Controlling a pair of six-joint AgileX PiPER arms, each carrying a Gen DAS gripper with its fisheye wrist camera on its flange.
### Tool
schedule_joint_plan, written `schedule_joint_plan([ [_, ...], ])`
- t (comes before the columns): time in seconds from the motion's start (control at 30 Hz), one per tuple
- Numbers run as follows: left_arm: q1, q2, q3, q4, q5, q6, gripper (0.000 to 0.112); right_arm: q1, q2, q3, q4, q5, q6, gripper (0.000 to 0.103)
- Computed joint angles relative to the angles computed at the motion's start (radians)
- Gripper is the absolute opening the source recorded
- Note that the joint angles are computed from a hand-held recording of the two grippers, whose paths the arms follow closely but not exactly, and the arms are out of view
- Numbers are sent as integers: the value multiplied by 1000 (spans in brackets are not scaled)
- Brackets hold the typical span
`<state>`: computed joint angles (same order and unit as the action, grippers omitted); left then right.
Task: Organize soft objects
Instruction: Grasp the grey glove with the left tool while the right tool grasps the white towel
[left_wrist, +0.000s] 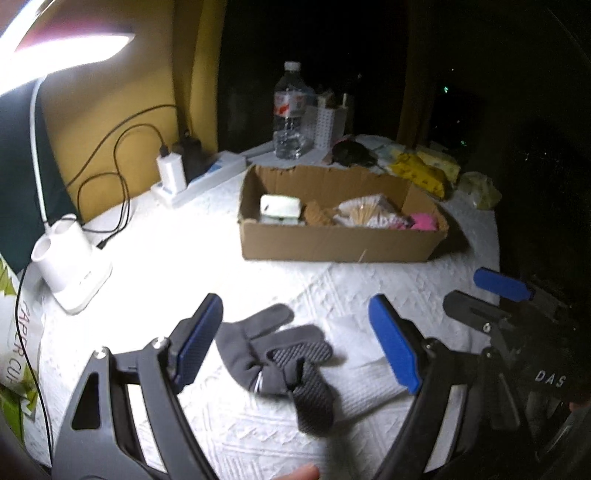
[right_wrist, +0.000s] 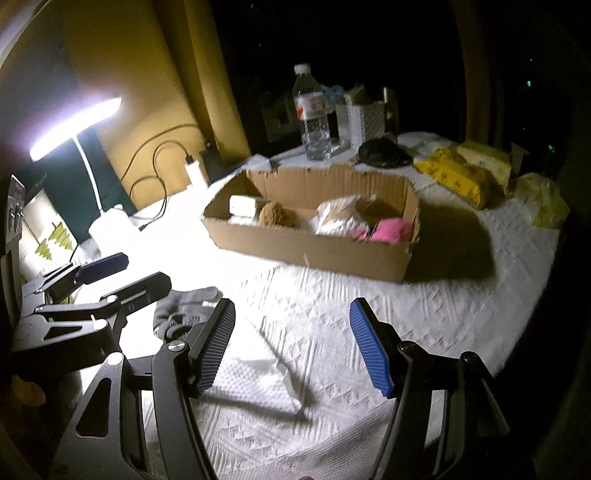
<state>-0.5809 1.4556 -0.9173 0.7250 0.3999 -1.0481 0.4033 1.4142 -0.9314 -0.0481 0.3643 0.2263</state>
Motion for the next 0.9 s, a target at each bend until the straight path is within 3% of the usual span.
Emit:
schedule_joint_plan([
  [0.33,12,2,83,27,-29,-42,83,44,56,65,82,-53,-53,68],
  [0.63,64,13,124,-48,-70,26,83,88,159,32,179,-52,-152,68],
  [0.83,87,33,122,-112,-89,93,83,135,206,6,124,-30,-120,67],
  [0.87,88,35,123,-113,-90,95,83,142,208,7,86,-34,-88,64],
  [0.9,91,39,122,-121,-92,104,83,156,212,6,13,-36,-21,53],
])
